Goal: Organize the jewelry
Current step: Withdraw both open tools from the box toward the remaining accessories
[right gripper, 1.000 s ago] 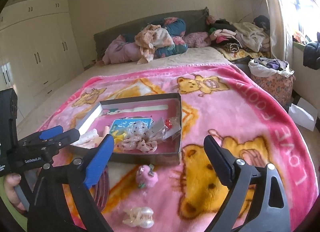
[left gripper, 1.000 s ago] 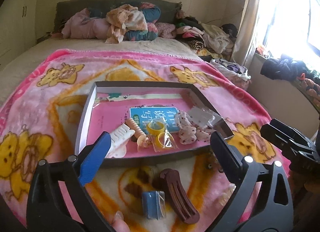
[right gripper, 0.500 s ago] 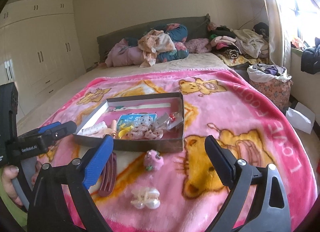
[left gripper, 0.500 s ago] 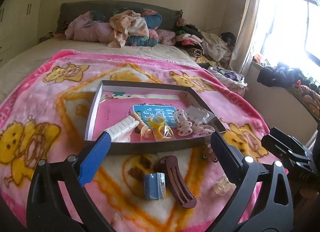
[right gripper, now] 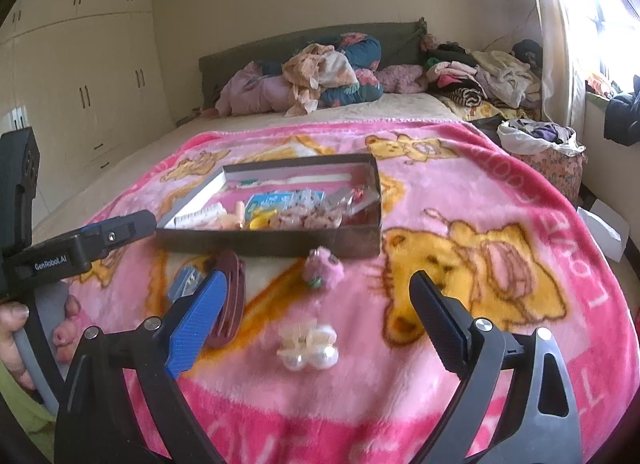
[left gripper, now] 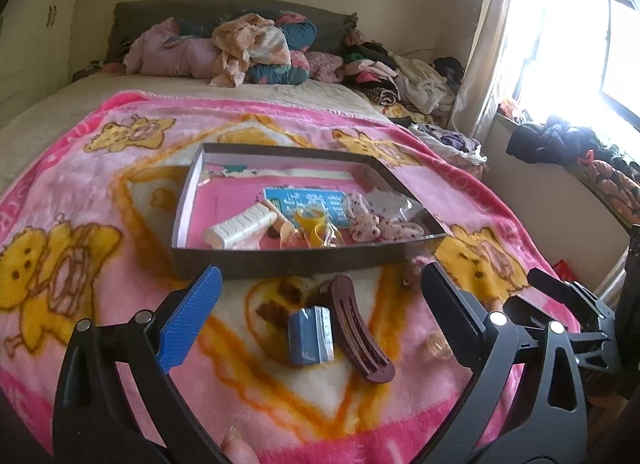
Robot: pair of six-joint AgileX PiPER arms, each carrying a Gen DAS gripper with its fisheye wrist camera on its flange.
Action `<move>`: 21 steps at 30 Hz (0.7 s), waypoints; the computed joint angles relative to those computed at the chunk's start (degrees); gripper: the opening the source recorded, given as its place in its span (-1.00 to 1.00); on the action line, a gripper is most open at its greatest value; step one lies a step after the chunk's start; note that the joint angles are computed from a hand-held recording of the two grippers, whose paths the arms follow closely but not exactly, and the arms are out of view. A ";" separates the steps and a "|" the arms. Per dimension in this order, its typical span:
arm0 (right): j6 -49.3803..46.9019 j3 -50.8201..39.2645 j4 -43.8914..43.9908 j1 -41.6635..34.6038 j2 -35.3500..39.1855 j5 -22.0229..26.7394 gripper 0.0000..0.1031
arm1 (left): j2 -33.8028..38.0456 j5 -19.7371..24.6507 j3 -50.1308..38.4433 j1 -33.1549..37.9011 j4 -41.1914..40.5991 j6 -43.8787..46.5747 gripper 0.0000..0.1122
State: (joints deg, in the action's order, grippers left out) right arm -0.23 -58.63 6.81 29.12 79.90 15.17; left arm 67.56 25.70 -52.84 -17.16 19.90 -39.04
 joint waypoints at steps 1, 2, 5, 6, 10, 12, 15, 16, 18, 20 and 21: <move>1.20 0.51 -1.11 0.31 -0.09 -0.16 0.75 | -0.04 -0.05 0.34 -0.22 0.61 -0.48 0.63; 1.62 0.91 -1.45 0.45 -0.11 -0.22 0.75 | -0.05 -0.07 0.60 -0.34 1.07 -0.86 0.63; 4.07 2.45 -3.64 1.19 -0.21 -0.73 0.75 | -0.18 -0.44 1.34 0.03 -0.57 0.89 0.63; 5.22 3.05 -4.55 1.49 -0.25 -0.96 0.75 | -0.16 -0.48 1.49 0.06 -0.61 1.11 0.63; 7.29 4.70 -5.73 2.17 -0.27 -1.38 0.75 | -0.22 -0.75 2.50 0.55 -2.05 2.95 0.63; 6.92 5.09 -4.79 2.20 -0.08 -1.25 0.75 | 0.01 -1.06 3.18 1.00 -3.34 4.43 0.63; 9.30 5.40 -6.33 2.53 0.40 -0.95 0.75 | 0.45 -1.70 3.98 1.87 -5.47 6.52 0.63; 11.16 5.33 -8.05 2.77 0.67 -0.75 0.75 | 0.76 -1.92 4.18 2.08 -5.73 7.02 0.63; 14.49 5.19 -11.04 3.23 1.18 -0.47 0.75 | 1.27 -2.23 4.35 2.31 -6.23 8.11 0.63; 17.55 4.93 -13.77 3.72 1.77 -0.30 0.75 | 1.94 -2.84 4.53 2.70 -8.31 10.98 0.63; 19.22 4.64 -15.39 3.99 2.31 -0.06 0.75 | 2.23 -2.97 4.59 2.59 -8.17 11.23 0.63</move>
State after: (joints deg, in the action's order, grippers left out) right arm 18.99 -53.99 -8.58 33.11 82.20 15.11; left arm 69.79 22.73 -48.25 -14.57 11.72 -27.82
